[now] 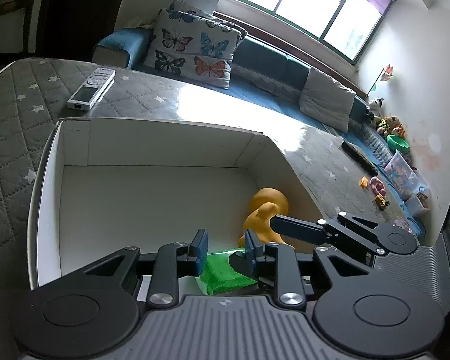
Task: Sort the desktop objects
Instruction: 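Carry the green block into the box and open the left gripper, then grasp the yellow plush chick with the left gripper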
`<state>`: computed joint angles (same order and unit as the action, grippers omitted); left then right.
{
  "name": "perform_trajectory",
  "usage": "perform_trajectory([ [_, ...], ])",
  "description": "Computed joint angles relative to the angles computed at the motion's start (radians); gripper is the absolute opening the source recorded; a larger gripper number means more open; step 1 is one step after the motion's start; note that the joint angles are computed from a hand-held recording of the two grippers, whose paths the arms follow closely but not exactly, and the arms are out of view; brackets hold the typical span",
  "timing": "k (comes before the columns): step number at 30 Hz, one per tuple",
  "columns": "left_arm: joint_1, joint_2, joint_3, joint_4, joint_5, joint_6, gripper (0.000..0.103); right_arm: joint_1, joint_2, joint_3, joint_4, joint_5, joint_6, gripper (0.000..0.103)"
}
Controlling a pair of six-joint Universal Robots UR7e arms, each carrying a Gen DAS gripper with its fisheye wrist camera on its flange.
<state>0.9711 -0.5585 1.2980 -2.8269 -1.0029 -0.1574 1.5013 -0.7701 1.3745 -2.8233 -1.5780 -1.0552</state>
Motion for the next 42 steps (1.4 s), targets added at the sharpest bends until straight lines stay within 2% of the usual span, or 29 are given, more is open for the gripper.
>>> perform_trajectory([
  [10, -0.023, -0.017, 0.051, -0.058, 0.009, 0.012, 0.030, -0.010, -0.049, 0.071, -0.060, 0.030, -0.013, 0.057],
  [12, -0.029, -0.017, 0.058, -0.060, 0.019, 0.015, 0.030, -0.012, -0.059, 0.085, -0.072, 0.035, -0.016, 0.064],
  [22, -0.047, -0.024, 0.090, -0.064, 0.031, -0.001, 0.030, -0.037, -0.112, 0.152, -0.137, 0.057, -0.013, 0.065],
  [26, -0.059, -0.025, 0.106, -0.078, 0.040, 0.009, 0.030, -0.049, -0.141, 0.185, -0.162, 0.070, -0.010, 0.071],
  [33, -0.076, -0.029, 0.137, -0.097, 0.044, 0.020, 0.030, -0.071, -0.186, 0.252, -0.193, 0.082, -0.017, 0.071],
  [42, -0.083, -0.024, 0.147, -0.087, 0.025, 0.030, 0.030, -0.092, -0.201, 0.280, -0.211, 0.059, 0.005, 0.072],
])
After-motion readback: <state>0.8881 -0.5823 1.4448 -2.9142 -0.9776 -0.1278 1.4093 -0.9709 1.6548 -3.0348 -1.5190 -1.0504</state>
